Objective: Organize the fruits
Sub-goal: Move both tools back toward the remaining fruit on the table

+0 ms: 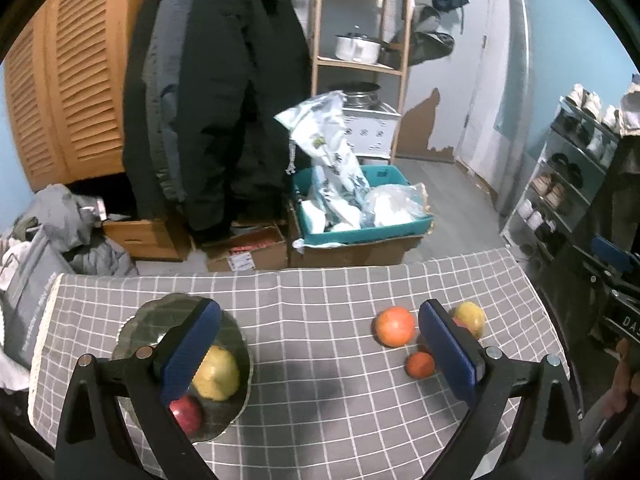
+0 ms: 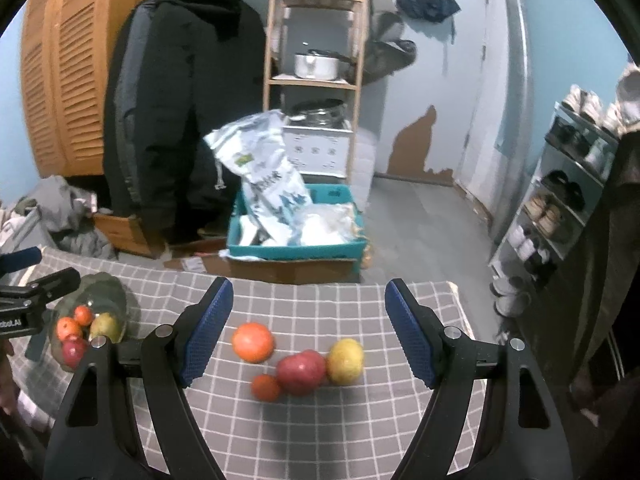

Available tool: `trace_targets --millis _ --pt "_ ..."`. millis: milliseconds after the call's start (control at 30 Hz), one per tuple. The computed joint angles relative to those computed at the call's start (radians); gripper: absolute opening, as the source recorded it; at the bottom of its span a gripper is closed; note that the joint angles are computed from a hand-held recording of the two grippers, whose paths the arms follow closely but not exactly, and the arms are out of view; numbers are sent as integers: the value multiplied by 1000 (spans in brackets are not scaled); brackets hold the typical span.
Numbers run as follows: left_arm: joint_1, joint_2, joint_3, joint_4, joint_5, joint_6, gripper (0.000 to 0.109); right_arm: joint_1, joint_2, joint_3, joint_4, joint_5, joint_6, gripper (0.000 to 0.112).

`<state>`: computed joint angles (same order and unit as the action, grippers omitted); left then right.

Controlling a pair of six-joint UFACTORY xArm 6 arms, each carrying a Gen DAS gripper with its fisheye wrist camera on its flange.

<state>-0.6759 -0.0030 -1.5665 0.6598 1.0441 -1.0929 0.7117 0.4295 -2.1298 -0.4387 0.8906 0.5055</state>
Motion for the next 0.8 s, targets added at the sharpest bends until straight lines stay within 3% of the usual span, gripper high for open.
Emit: trace_targets --millis 533,800 --pt "-6 196 -200 -99 14 125 100 -80 -68 151 55 -6 26 77" --pt "22 297 -288 -179 19 174 100 -110 12 89 159 69 -22 77"
